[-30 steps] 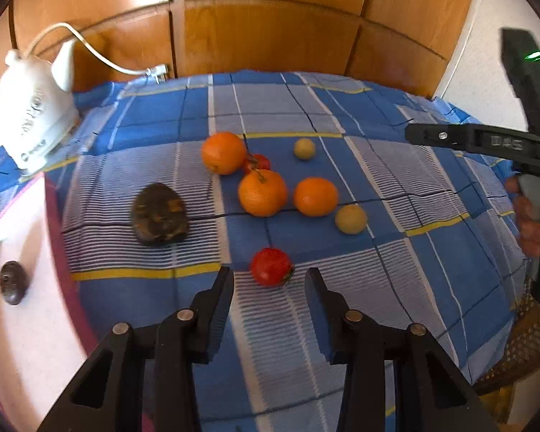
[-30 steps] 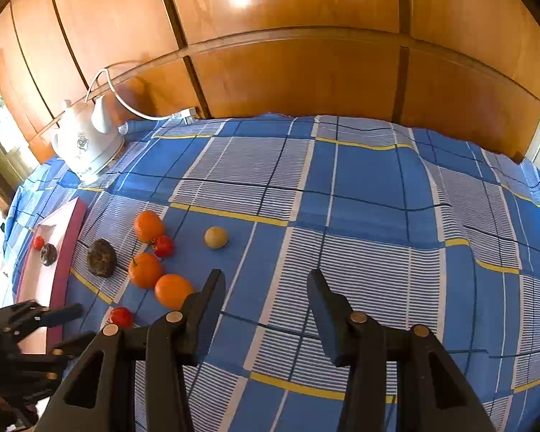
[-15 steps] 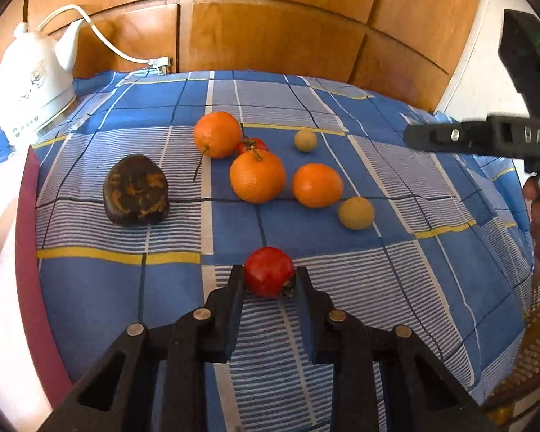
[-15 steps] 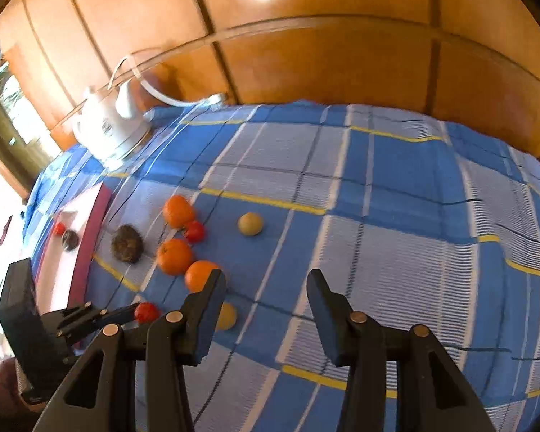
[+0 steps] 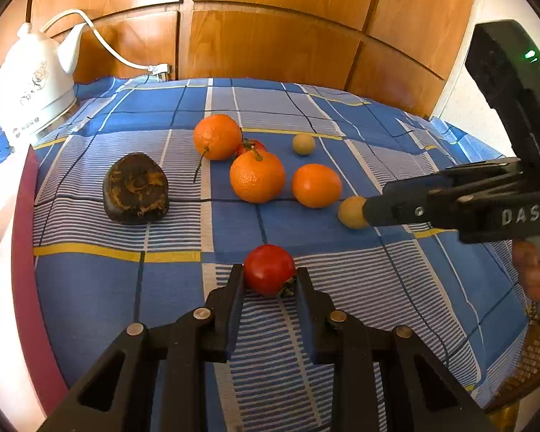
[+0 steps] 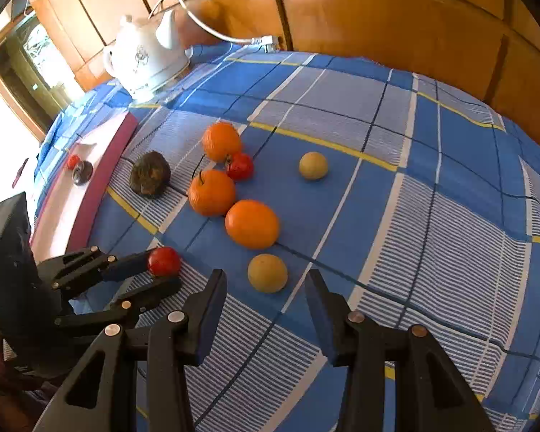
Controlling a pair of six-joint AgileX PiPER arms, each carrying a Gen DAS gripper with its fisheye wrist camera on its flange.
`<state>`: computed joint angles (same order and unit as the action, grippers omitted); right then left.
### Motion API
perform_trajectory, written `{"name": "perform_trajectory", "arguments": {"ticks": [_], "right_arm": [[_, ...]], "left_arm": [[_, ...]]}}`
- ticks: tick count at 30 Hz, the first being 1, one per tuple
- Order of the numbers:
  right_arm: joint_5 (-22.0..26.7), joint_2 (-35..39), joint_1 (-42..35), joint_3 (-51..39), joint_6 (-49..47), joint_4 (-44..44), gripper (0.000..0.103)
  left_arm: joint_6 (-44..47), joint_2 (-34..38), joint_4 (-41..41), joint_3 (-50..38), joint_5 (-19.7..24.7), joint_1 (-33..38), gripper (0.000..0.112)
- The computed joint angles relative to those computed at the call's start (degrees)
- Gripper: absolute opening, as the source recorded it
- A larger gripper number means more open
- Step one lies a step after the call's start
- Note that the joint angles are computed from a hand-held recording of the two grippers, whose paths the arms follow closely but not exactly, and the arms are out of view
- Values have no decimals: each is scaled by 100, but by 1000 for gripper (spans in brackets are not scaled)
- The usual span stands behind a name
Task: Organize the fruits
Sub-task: 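Grasp the small yellow round fruit with the right tool, then carry the tomato into the tray and release with left tool while right holds yellow fruit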
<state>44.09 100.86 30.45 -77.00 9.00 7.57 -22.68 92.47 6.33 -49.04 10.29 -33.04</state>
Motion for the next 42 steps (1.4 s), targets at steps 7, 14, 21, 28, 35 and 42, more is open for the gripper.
{"name": "perform_trajectory", "arguments": {"ticks": [7, 14, 21, 28, 35, 42], "right_arm": [[-28, 201, 198, -47, 390, -557, 46], [-153, 368, 326, -90, 453, -829, 38], [-234, 411, 546, -42, 770, -1344, 26], [-278, 396, 509, -9, 785, -1239, 26], [-224, 417, 577, -47, 860, -1389, 26], [-196, 442, 606, -75, 896, -1475, 26]], "left_arm": [[-138, -18, 102, 45, -61, -14, 28], [-298, -23, 244, 56, -75, -25, 28], [-186, -77, 100, -112, 236, -6, 27], [566, -993, -715, 54, 672, 274, 27], [2629, -1801, -2788, 7, 1615, 1911, 27], [3404, -1145, -3293, -705, 2025, 3546, 27]]}}
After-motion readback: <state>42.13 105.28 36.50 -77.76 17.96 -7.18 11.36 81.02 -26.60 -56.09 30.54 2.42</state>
